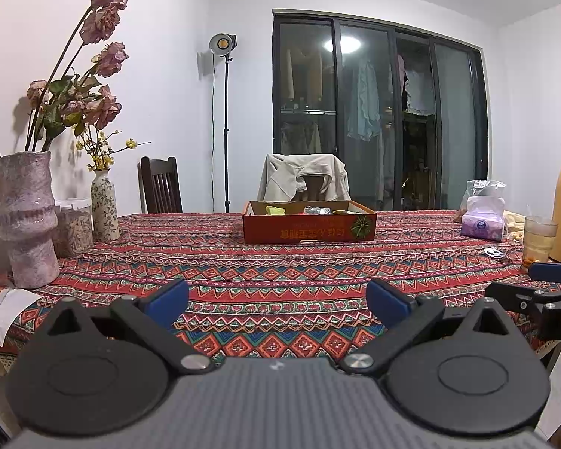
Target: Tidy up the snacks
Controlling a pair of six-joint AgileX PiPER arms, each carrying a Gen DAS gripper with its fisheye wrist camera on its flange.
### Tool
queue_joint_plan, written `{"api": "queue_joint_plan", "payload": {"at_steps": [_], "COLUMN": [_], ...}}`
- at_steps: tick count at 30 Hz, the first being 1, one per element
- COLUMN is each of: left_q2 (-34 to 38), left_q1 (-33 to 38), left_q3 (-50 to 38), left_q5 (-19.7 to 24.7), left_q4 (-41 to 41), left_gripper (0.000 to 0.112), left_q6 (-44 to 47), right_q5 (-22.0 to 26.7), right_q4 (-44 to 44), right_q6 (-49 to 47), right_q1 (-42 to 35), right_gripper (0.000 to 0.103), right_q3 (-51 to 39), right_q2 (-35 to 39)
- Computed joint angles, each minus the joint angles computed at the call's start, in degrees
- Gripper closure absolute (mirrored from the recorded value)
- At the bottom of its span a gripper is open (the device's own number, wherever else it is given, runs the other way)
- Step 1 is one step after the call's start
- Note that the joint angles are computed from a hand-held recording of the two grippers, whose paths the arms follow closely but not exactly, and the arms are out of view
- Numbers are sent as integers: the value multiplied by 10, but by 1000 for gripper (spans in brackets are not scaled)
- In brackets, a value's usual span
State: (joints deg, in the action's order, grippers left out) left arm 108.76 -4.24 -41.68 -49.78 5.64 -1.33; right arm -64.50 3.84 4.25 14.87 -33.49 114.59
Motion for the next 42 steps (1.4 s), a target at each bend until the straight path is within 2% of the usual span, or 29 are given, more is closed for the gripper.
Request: {"api": "queue_joint_plan", "payload": {"at_steps": [26, 42], "left_q2": [-7, -2], "left_q1": [10, 7], "left_q3": [0, 7], "left_q5": [-1, -23], "left_q4": [11, 8], "left_gripper": [9, 9], "left_q6": [-8, 1], "right_q5": [-7, -9], "right_q4": [-4, -3], "right_q6": [9, 9], "right_q1": [-6, -7], "right_gripper": [0, 0], "right_q3": [6, 5], "right_q2": [-8, -6]}}
